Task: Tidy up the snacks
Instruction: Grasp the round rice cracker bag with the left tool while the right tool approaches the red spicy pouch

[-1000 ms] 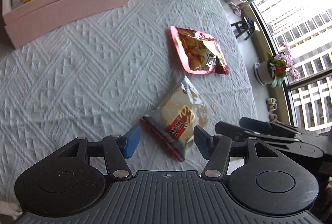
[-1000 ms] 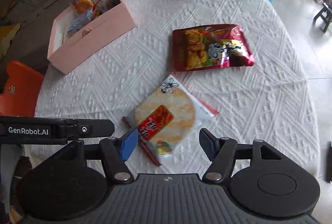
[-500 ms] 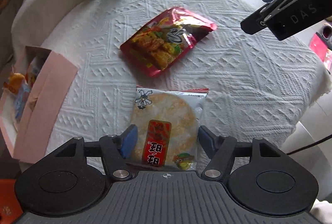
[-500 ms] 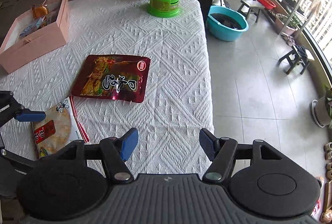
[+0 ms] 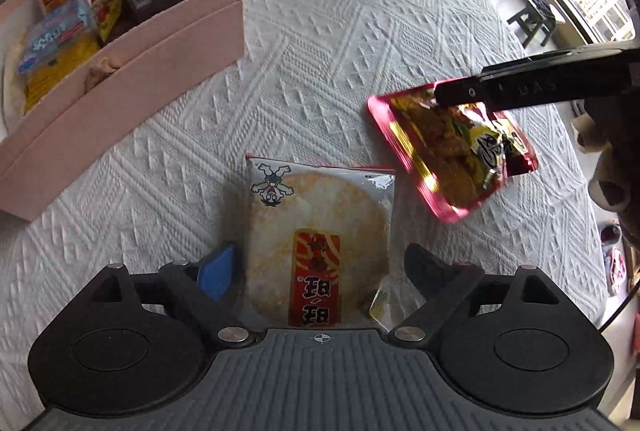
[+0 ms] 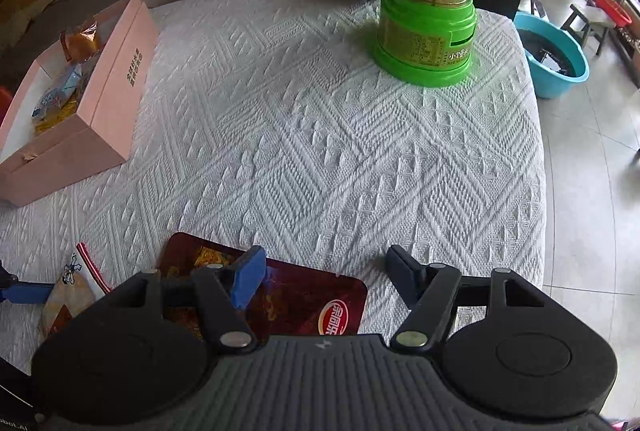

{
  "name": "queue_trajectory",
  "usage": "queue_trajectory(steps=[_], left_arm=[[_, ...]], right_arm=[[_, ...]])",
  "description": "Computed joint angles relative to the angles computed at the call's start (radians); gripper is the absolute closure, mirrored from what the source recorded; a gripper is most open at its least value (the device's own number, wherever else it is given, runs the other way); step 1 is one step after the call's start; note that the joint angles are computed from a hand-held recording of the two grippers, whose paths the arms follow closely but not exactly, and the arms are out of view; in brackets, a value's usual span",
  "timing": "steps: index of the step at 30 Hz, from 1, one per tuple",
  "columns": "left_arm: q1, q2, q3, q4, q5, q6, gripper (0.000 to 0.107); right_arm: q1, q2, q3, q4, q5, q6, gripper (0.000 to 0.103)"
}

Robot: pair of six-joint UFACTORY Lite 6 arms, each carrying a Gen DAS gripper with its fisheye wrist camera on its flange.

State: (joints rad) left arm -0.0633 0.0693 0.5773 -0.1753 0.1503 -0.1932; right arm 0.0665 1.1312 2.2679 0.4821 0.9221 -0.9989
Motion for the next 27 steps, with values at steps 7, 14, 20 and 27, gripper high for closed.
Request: queue_trajectory(steps=[7, 14, 20, 27], left_arm=[[-0.01, 0.067, 0.081, 0.098, 0.049, -0.149, 0.012], [0.029, -0.023, 0.012, 0.158, 0.053, -0.237, 0.028], [0.162, -0.288, -0.191, -0.042, 0.137, -0.018, 0.028], [0.356, -0.558, -0.363, -0.173, 0.285, 0.241, 0.028]], right_arm=[[-0.098, -0.261, -0.437, 0.087, 0.012, -0.198, 0.022], [-0.137, -0.361, -0.503, 0.044, 0.001, -0.065, 0.022], [-0.148, -0.429, -0.643, 0.081, 0.038, 0.22, 0.022], [0.072, -0.426, -0.695, -0.026, -0.269, 0.734, 0.0]])
